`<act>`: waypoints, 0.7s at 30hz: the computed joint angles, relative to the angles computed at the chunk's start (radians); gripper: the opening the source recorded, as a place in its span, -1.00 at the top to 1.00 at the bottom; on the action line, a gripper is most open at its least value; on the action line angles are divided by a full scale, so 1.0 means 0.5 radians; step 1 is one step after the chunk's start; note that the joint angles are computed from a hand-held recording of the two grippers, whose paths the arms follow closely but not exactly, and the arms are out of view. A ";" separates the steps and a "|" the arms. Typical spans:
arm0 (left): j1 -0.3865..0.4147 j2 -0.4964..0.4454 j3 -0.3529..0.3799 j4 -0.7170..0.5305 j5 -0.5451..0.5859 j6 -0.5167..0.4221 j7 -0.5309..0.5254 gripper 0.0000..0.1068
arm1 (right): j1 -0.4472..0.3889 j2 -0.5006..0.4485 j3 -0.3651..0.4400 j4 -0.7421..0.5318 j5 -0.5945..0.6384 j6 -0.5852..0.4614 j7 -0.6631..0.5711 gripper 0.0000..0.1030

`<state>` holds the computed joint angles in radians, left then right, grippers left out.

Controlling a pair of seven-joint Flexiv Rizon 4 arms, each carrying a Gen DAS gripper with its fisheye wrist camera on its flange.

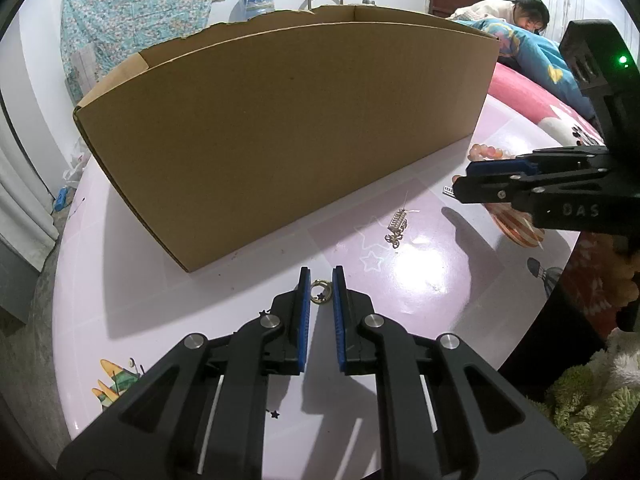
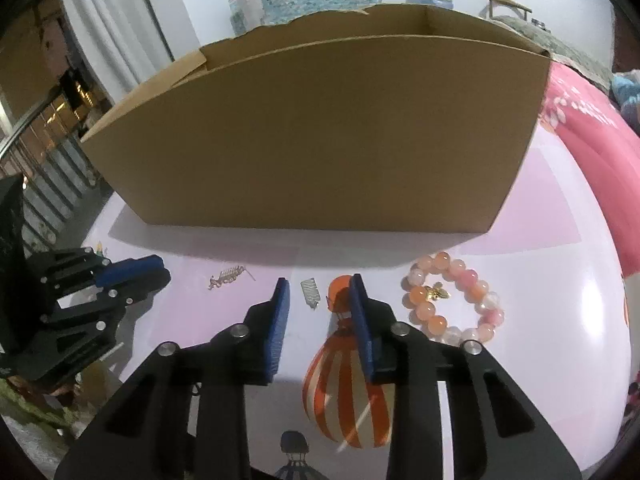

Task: Organize jewelry

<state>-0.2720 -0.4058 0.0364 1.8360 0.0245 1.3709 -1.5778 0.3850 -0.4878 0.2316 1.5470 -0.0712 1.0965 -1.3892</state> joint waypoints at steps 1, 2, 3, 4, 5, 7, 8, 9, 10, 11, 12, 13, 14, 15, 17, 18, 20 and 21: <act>0.000 0.000 0.000 0.000 0.000 0.000 0.000 0.81 | 0.008 -0.004 -0.006 0.000 -0.015 -0.002 -0.005 0.49; -0.003 -0.001 0.002 -0.003 0.002 -0.003 -0.004 0.81 | 0.016 -0.006 -0.013 0.003 -0.032 -0.001 -0.009 0.50; -0.003 -0.001 0.001 -0.003 0.003 -0.004 -0.005 0.81 | 0.029 -0.006 -0.025 0.008 -0.058 0.007 -0.010 0.52; 0.002 -0.001 -0.003 0.000 0.001 -0.001 0.000 0.81 | 0.040 -0.008 -0.035 0.012 -0.081 0.011 -0.008 0.53; -0.004 -0.002 0.002 -0.004 0.004 -0.003 -0.008 0.81 | 0.055 -0.007 -0.051 0.020 -0.113 0.016 -0.003 0.54; 0.000 -0.002 -0.002 -0.002 0.003 0.000 -0.005 0.81 | 0.083 -0.006 -0.079 0.037 -0.181 0.022 0.008 0.63; -0.003 -0.002 0.001 -0.004 0.005 -0.002 -0.008 0.81 | 0.096 -0.003 -0.094 0.046 -0.218 0.022 0.014 0.64; 0.001 -0.002 -0.002 -0.002 0.003 0.001 -0.005 0.81 | 0.104 -0.002 -0.101 0.051 -0.252 0.017 0.006 0.68; 0.001 -0.002 -0.002 -0.002 0.003 0.001 -0.005 0.81 | 0.094 -0.004 -0.084 0.044 -0.248 0.004 -0.013 0.76; -0.002 -0.002 0.000 -0.003 0.005 -0.001 -0.008 0.81 | 0.090 -0.013 -0.067 0.025 -0.240 -0.016 -0.026 0.78; -0.002 -0.002 0.000 -0.003 0.005 -0.001 -0.008 0.81 | 0.091 -0.016 -0.064 0.015 -0.242 -0.034 -0.032 0.79; 0.001 -0.002 -0.002 -0.001 0.004 0.002 -0.005 0.81 | 0.093 -0.018 -0.063 0.007 -0.245 -0.046 -0.039 0.80; 0.002 -0.001 -0.004 -0.001 0.002 0.000 -0.003 0.81 | 0.092 -0.021 -0.059 -0.003 -0.244 -0.062 -0.048 0.81; 0.002 -0.001 -0.004 -0.001 0.002 0.000 -0.003 0.81 | 0.082 -0.027 -0.043 -0.021 -0.225 -0.084 -0.067 0.84; 0.002 -0.001 -0.002 0.000 0.004 0.004 -0.002 0.81 | 0.069 -0.041 -0.023 -0.053 -0.181 -0.106 -0.092 0.90; 0.006 -0.001 -0.006 0.002 0.000 0.006 0.002 0.81 | 0.068 -0.043 -0.025 -0.058 -0.171 -0.106 -0.096 0.90; -0.001 0.000 -0.001 -0.002 0.002 0.003 -0.005 0.81 | 0.054 -0.050 -0.004 -0.071 -0.116 -0.104 -0.096 0.91; -0.004 -0.001 0.002 -0.004 0.005 0.003 -0.008 0.81 | 0.030 -0.058 0.022 -0.091 -0.058 -0.113 -0.103 0.91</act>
